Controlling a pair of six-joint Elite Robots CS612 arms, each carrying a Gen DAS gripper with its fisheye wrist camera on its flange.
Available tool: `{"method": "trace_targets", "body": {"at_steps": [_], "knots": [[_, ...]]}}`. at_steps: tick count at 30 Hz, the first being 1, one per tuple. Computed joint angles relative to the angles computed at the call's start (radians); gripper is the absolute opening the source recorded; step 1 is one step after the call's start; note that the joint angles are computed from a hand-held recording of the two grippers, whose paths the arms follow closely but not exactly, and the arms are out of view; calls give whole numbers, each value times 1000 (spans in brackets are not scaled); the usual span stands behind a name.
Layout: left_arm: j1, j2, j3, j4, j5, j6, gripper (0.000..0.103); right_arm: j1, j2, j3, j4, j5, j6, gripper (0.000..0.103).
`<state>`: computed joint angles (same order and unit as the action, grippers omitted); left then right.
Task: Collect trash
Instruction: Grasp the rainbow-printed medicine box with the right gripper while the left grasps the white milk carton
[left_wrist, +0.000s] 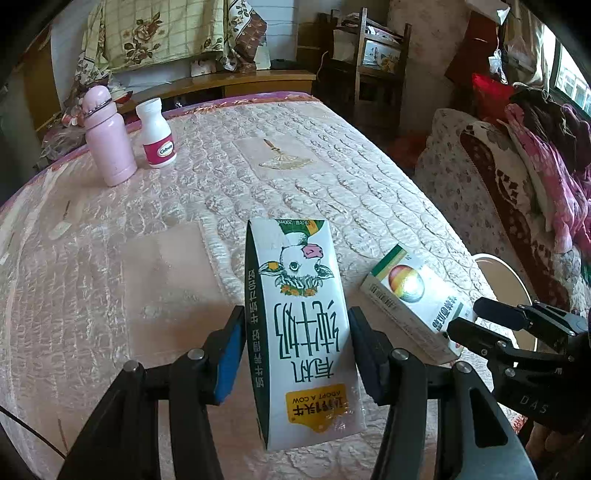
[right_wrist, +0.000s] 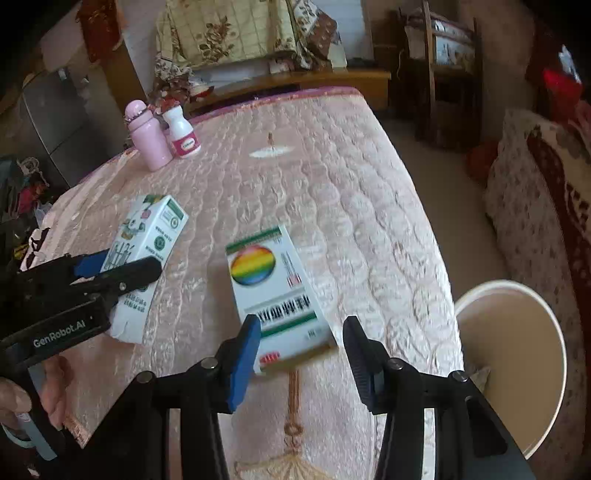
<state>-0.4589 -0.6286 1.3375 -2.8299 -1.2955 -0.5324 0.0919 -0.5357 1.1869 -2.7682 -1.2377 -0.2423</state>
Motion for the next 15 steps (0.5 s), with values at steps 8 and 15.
{"method": "trace_targets", "body": {"at_steps": [8, 15], "knots": [[11, -15, 18, 48, 4, -36, 56, 18, 26, -70, 88, 1, -50, 69], [7, -18, 16, 38, -16, -34, 57, 40, 73, -139, 112, -40, -89, 59]]}}
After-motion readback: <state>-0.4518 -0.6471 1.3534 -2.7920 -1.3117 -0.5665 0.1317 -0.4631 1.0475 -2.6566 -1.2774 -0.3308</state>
